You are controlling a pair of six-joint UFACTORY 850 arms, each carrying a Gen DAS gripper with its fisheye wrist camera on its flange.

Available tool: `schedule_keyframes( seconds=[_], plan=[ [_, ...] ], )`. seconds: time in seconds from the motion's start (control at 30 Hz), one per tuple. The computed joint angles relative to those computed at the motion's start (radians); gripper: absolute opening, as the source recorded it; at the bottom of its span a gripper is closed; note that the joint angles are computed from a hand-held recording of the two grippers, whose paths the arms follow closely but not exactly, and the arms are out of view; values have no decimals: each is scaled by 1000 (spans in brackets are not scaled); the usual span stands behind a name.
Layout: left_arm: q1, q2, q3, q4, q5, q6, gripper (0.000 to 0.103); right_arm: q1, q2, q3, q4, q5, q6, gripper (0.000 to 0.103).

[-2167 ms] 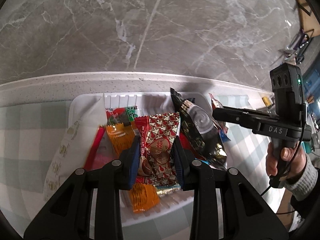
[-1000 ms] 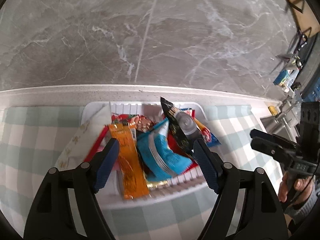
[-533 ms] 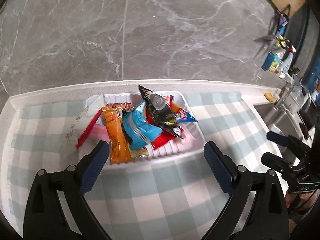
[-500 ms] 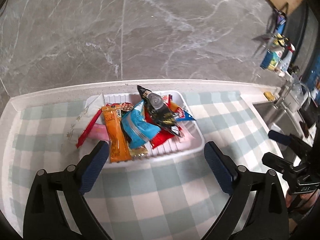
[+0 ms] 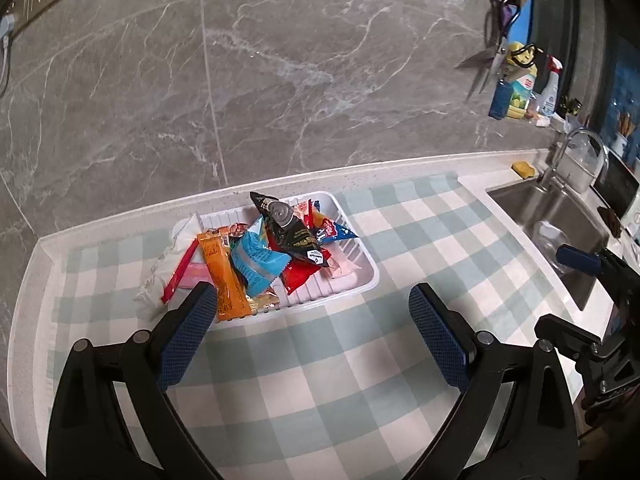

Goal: Organize snacks

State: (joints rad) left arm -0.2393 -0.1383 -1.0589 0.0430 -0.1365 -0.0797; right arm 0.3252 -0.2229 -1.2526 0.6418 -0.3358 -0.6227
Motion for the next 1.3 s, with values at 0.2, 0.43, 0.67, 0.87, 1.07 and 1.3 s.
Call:
schedule_keyframes(
  seconds=[0.2, 0.43, 0.67, 0.87, 1.07, 1.3],
  plan=[
    [-11, 26, 16, 40, 0, -27, 98, 4, 36, 32, -22, 14, 30, 102],
    [-13, 41, 24, 52, 4, -25, 98, 8, 55, 50, -40, 24, 59, 102],
    [-14, 45, 28, 79, 9, -45, 98, 10, 61, 57, -51, 28, 73, 102],
    [-12, 46, 27, 96, 8, -55, 98, 11, 67, 64, -59, 34, 81, 102],
    [-10, 43, 24, 101, 8, -53, 98, 11, 68, 66, -56, 35, 78, 102],
    [-6, 40, 22, 131, 11, -78, 98, 11, 67, 64, -62, 33, 84, 102]
  ],
)
